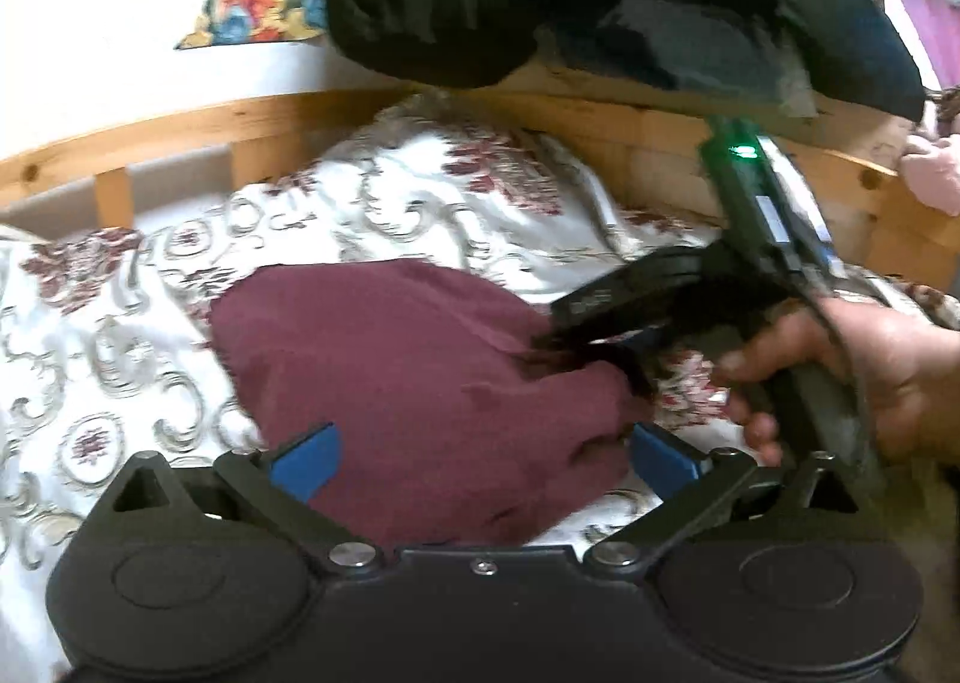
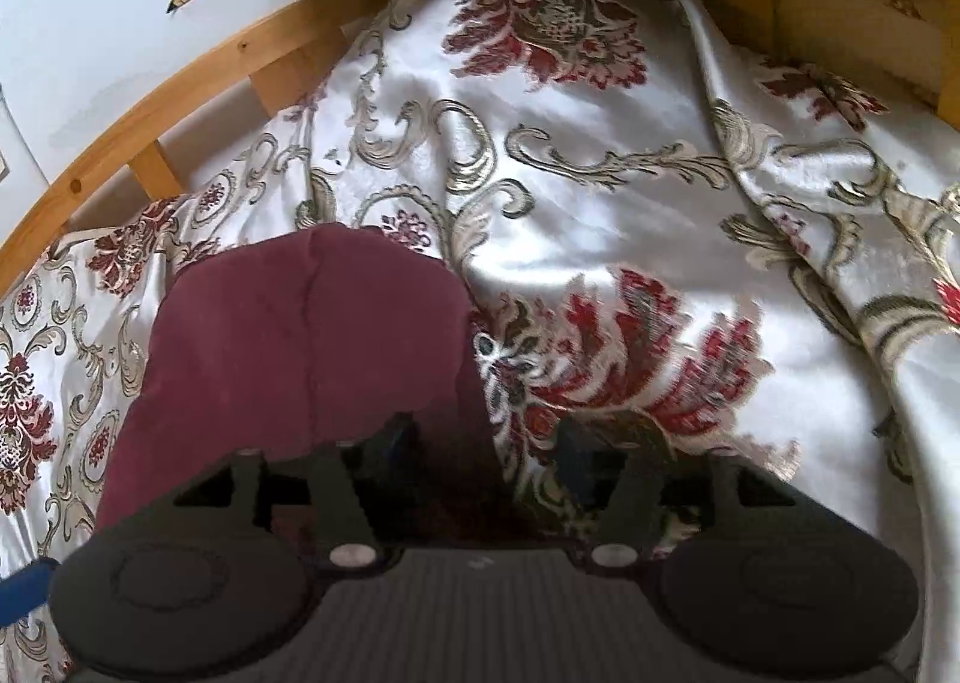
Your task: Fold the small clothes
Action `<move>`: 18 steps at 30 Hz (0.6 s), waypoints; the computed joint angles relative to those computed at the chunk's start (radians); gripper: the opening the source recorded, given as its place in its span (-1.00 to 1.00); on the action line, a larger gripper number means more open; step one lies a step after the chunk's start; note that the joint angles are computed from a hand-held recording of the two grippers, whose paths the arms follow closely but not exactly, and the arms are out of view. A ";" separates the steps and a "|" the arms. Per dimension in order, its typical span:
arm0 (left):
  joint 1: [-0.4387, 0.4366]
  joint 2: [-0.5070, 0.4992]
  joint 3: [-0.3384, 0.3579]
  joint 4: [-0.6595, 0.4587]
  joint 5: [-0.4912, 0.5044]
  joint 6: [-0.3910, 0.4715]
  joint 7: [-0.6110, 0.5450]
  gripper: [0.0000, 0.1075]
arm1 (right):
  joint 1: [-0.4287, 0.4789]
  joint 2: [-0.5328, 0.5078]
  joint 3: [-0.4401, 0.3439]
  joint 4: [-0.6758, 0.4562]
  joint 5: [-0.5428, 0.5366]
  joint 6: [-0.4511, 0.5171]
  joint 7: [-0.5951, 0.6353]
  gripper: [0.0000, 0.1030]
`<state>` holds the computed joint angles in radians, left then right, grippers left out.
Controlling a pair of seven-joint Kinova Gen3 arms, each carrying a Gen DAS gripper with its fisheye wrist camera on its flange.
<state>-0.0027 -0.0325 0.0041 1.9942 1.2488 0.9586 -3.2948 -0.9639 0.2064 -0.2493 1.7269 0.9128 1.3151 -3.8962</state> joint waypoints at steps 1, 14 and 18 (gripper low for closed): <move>0.003 -0.004 0.003 -0.001 -0.003 -0.026 0.031 0.90 | -0.001 -0.004 -0.001 0.002 -0.005 0.002 -0.004 0.38; 0.252 0.179 -0.361 -0.168 -0.041 0.107 0.560 0.90 | -0.071 -0.041 -0.071 0.010 0.027 0.074 -0.095 0.99; 0.264 0.223 -0.365 -0.233 -0.154 0.128 0.722 0.90 | -0.099 -0.021 -0.076 -0.006 0.046 0.083 -0.115 0.99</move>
<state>0.2616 0.1909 -0.3608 1.7609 1.0949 1.0864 -2.5726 -1.0631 0.1859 -0.3248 1.7213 0.9585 1.3979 -4.0114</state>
